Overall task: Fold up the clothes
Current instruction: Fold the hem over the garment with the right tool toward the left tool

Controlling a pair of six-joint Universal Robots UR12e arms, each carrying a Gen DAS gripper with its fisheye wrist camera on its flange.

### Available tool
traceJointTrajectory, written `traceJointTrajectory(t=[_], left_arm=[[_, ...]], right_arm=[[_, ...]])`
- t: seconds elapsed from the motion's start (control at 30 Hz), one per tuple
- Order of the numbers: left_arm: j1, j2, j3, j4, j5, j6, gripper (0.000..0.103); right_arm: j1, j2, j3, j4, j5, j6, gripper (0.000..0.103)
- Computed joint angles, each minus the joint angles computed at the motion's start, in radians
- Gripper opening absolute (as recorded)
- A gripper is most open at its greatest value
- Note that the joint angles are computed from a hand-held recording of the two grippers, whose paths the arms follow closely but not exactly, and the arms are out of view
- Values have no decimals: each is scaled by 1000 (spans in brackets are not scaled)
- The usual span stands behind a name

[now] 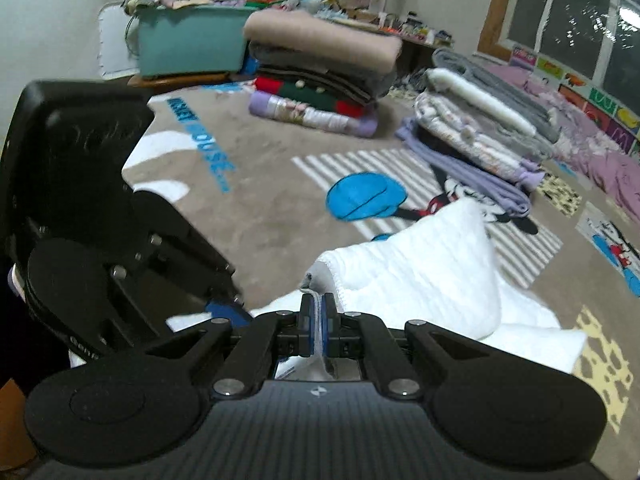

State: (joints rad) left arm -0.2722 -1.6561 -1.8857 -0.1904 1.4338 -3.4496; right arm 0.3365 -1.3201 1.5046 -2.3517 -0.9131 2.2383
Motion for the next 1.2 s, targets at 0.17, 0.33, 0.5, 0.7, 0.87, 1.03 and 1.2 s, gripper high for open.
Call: traceJointTrajectory(t=[0.17, 0.33, 0.5, 0.7, 0.87, 1.03, 1.2], left_arm=[[-3, 1, 0, -2, -12, 15, 45], [-1, 20, 2, -48, -33, 81, 51], [38, 99, -59, 8, -87, 159, 51], [34, 74, -70, 190, 138, 89, 46], [26, -22, 24, 215, 243, 130, 32], [25, -94, 113, 209, 240, 187, 31], [34, -161, 193, 121, 227, 286, 31]], right_arm=[[7, 3, -16, 90, -11, -49, 6], [9, 15, -47, 177, -34, -65, 5], [6, 28, -66, 227, -26, -49, 5], [-2, 37, -71, 246, 7, -40, 5], [-4, 34, -60, 231, 12, -38, 6], [0, 32, -53, 215, 1, -39, 6], [11, 25, -44, 187, -33, -51, 6]])
